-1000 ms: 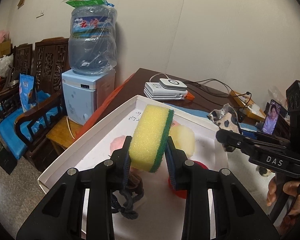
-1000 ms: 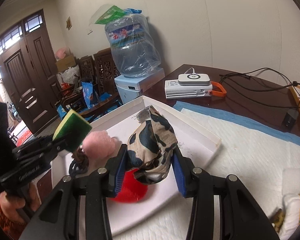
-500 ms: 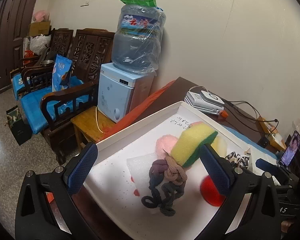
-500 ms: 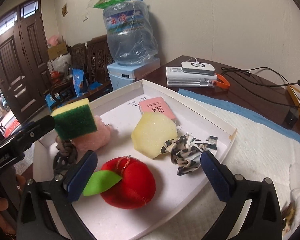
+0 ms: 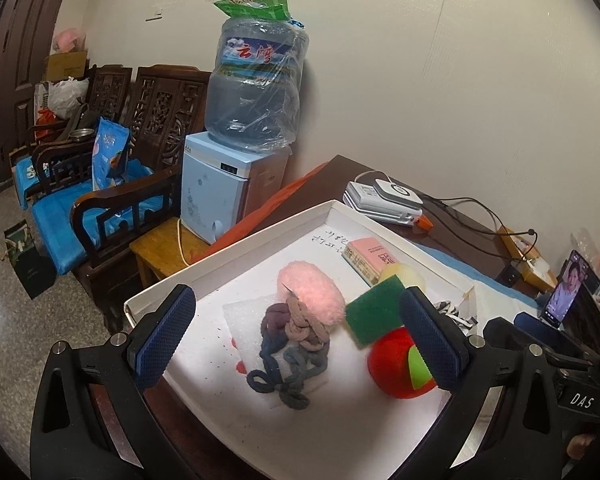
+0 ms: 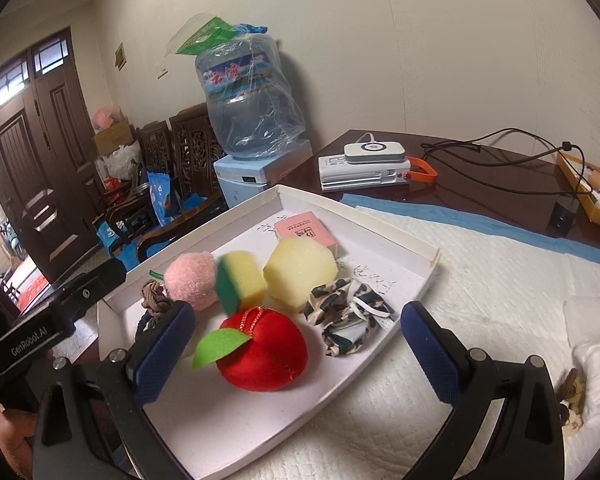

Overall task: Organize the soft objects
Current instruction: 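Move both tools back from the tray toward the remaining items on the pad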

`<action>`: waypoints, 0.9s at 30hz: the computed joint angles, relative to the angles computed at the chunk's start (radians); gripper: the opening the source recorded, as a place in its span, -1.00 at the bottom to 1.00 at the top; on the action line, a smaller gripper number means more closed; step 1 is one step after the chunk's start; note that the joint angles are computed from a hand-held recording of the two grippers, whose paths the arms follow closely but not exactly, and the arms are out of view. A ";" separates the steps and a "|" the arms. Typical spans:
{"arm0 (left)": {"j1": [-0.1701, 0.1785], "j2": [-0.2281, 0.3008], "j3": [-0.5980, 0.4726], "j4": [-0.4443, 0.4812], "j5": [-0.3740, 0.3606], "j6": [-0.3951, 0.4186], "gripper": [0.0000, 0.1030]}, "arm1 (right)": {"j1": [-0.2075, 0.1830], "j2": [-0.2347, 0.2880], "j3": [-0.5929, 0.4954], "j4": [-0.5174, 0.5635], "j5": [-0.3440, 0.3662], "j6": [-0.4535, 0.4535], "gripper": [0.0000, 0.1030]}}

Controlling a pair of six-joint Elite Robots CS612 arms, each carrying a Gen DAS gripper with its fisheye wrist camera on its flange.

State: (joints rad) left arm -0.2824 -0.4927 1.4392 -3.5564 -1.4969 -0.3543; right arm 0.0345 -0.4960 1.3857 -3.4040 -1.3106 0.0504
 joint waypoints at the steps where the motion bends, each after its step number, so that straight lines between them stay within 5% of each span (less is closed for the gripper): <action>1: -0.002 -0.001 0.001 0.001 -0.002 0.004 1.00 | -0.002 -0.001 0.003 -0.002 0.000 0.007 1.00; 27: -0.035 -0.019 0.024 -0.005 -0.017 0.075 1.00 | -0.026 -0.025 0.067 -0.065 0.006 0.053 1.00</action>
State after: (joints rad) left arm -0.3173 -0.5121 1.4636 -3.5612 -1.5144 -0.2797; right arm 0.0085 -0.5209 1.4524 -3.4691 -1.3047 0.1029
